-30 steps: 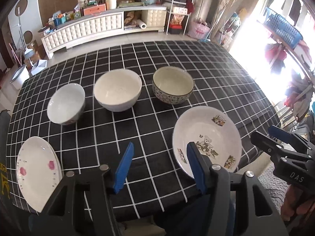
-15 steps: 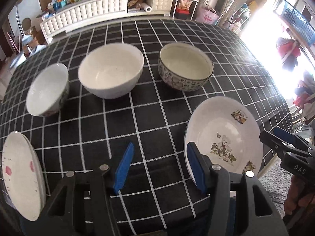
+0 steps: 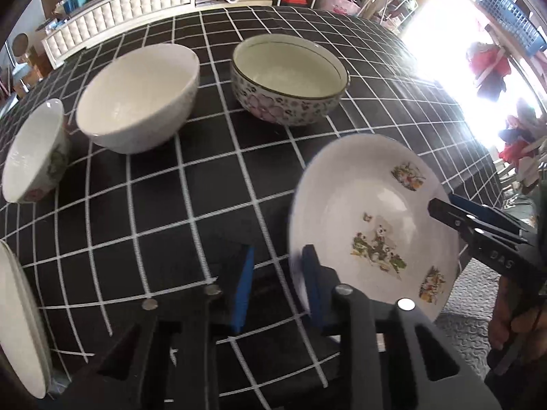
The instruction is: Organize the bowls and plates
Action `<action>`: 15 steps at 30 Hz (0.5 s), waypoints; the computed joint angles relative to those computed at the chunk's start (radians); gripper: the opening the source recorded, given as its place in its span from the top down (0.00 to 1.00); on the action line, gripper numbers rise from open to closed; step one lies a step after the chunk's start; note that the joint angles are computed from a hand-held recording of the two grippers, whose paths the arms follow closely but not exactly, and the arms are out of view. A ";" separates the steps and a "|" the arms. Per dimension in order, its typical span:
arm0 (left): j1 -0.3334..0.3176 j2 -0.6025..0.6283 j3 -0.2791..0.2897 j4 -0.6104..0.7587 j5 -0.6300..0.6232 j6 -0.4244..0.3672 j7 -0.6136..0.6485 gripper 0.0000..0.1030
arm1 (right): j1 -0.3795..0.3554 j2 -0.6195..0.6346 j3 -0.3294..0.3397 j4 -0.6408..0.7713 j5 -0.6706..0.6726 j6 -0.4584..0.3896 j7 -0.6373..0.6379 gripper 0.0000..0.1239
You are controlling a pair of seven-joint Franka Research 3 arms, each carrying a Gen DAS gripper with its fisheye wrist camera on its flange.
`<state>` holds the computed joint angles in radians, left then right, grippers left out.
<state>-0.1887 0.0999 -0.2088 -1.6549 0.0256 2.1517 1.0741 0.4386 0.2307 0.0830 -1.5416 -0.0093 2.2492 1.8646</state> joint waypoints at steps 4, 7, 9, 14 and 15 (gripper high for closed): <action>-0.006 0.012 -0.005 0.007 0.006 0.002 0.005 0.83 | -0.004 0.001 0.003 -0.003 0.016 -0.002 -0.004 0.74; -0.009 0.022 -0.008 0.015 -0.001 0.000 0.010 0.86 | -0.007 -0.007 0.006 -0.017 0.035 0.017 -0.011 0.79; -0.010 0.026 -0.010 0.015 -0.009 0.004 0.020 0.90 | -0.004 -0.012 0.006 -0.024 0.032 0.021 -0.011 0.81; -0.019 0.035 -0.011 0.020 0.011 0.010 0.000 0.90 | -0.004 -0.006 0.011 -0.021 0.049 0.013 -0.025 0.84; -0.019 0.035 -0.011 0.020 0.013 0.009 0.002 0.90 | -0.003 -0.009 0.010 -0.029 0.053 0.026 -0.012 0.84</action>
